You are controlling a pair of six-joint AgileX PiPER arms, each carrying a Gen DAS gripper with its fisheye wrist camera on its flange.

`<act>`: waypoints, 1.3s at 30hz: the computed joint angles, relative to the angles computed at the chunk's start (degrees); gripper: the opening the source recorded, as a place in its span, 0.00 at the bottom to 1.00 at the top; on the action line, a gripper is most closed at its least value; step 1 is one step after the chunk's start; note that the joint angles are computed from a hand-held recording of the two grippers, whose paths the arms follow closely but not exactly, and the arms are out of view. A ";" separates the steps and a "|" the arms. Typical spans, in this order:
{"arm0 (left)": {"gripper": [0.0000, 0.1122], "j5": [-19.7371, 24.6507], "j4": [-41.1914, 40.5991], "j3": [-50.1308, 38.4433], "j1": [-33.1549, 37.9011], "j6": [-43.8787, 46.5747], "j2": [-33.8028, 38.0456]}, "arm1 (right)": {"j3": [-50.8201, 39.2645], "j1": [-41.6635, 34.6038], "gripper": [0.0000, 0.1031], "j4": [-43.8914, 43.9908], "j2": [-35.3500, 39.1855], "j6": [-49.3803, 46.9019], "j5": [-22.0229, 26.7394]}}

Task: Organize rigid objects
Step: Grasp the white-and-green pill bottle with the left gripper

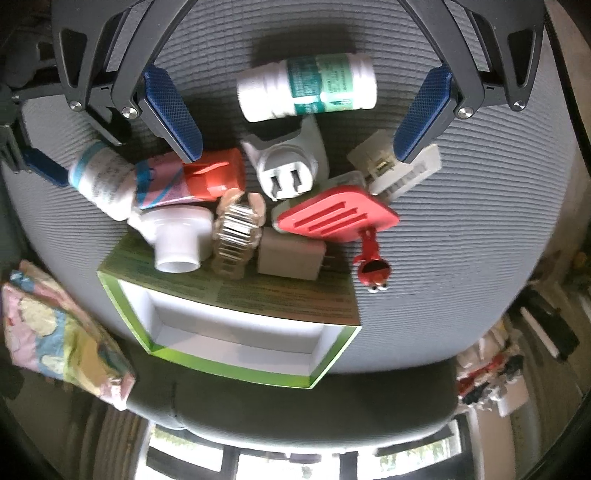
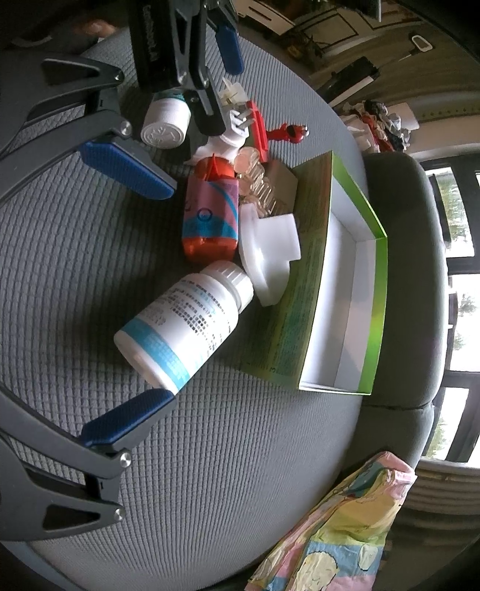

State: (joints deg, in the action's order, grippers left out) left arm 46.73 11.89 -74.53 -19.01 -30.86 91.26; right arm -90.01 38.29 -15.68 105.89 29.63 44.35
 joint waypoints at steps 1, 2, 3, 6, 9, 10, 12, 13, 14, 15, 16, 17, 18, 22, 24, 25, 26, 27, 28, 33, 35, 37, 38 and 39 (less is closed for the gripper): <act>0.92 -0.83 -2.63 0.41 1.06 2.33 -0.43 | 0.58 0.00 0.99 0.10 -0.41 -0.35 -0.83; 0.92 -1.90 -6.23 1.02 2.69 5.47 -1.02 | 1.79 -0.09 0.99 0.86 -1.27 -1.42 -2.39; 0.92 -2.52 -8.54 1.29 3.77 7.41 -1.25 | 2.74 -0.24 0.99 2.18 -1.99 -2.86 -3.69; 0.92 -3.38 -18.45 2.62 9.14 15.97 -1.94 | 5.23 -0.56 0.99 8.43 -4.01 -9.77 -7.75; 0.92 -2.56 -27.36 4.10 14.72 23.33 -1.96 | 7.46 0.08 0.98 13.61 -5.68 -17.42 -11.28; 0.92 -2.26 -29.22 4.65 16.05 24.79 -2.03 | 8.04 0.28 0.97 15.52 -5.97 -19.89 -12.10; 0.92 -1.65 -33.64 6.17 19.01 28.29 -2.40 | 8.13 0.96 0.96 20.63 -5.44 -25.90 -12.89; 0.92 -1.22 -35.98 6.83 20.51 30.17 -2.52 | 7.79 1.17 0.92 23.16 -4.81 -28.36 -12.50; 0.92 -0.97 -37.66 7.50 21.48 31.49 -2.78 | 7.01 1.24 0.86 27.10 -3.68 -31.87 -11.60; 0.92 -0.71 -39.41 8.40 22.60 33.14 -3.18 | 6.30 1.26 0.84 29.88 -2.58 -34.28 -10.78; 0.92 -0.55 -40.04 8.89 23.17 33.94 -3.37 | 5.72 1.22 0.81 31.60 -1.58 -35.80 -10.29; 0.92 -0.26 -40.78 9.46 23.60 34.91 -3.69 | 5.08 1.40 0.80 33.41 -0.41 -36.90 -9.82; 0.92 0.18 -42.24 10.05 24.16 36.64 -3.98 | 4.32 1.42 0.80 34.54 0.73 -37.35 -9.29; 0.88 1.62 -46.92 11.61 25.39 41.86 -4.40 | 2.37 1.29 0.70 38.73 3.91 -39.28 -8.82; 0.76 2.06 -47.89 11.92 25.58 43.17 -4.23 | 2.11 1.20 0.70 41.84 4.84 -41.16 -9.74; 0.72 2.36 -48.43 11.98 25.73 43.68 -3.94 | 2.09 1.11 0.69 43.25 5.12 -42.16 -10.12; 0.66 2.51 -48.74 11.97 25.81 43.97 -3.63 | 1.79 1.16 0.68 44.22 5.54 -42.89 -10.41; 0.58 2.88 -49.18 11.95 25.86 44.36 -3.25 | 1.60 1.32 0.67 44.61 5.90 -43.30 -10.66; 0.55 3.30 -49.91 12.03 25.98 45.02 -2.92 | 1.41 1.50 0.64 45.01 6.21 -43.72 -10.85; 0.52 3.14 -51.91 12.98 26.51 46.65 -3.14 | -0.52 2.05 0.55 47.46 8.01 -46.23 -10.45; 0.52 2.87 -52.34 13.25 26.61 46.70 -3.01 | -0.98 2.60 0.54 46.80 8.30 -46.31 -10.53; 0.52 2.42 -52.51 13.64 26.45 46.57 -3.18 | 0.01 2.87 0.53 46.62 7.59 -46.51 -11.21; 0.52 2.08 -52.31 13.82 26.23 46.31 -3.34 | 0.10 2.68 0.53 47.15 7.60 -46.97 -11.19; 0.52 1.63 -51.80 13.99 25.75 45.81 -3.57 | 0.44 2.66 0.52 47.41 7.37 -47.14 -11.33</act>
State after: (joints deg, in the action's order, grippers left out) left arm 48.36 -39.91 -60.55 6.74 14.95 87.70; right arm -89.57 40.94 31.73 113.26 -17.51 33.02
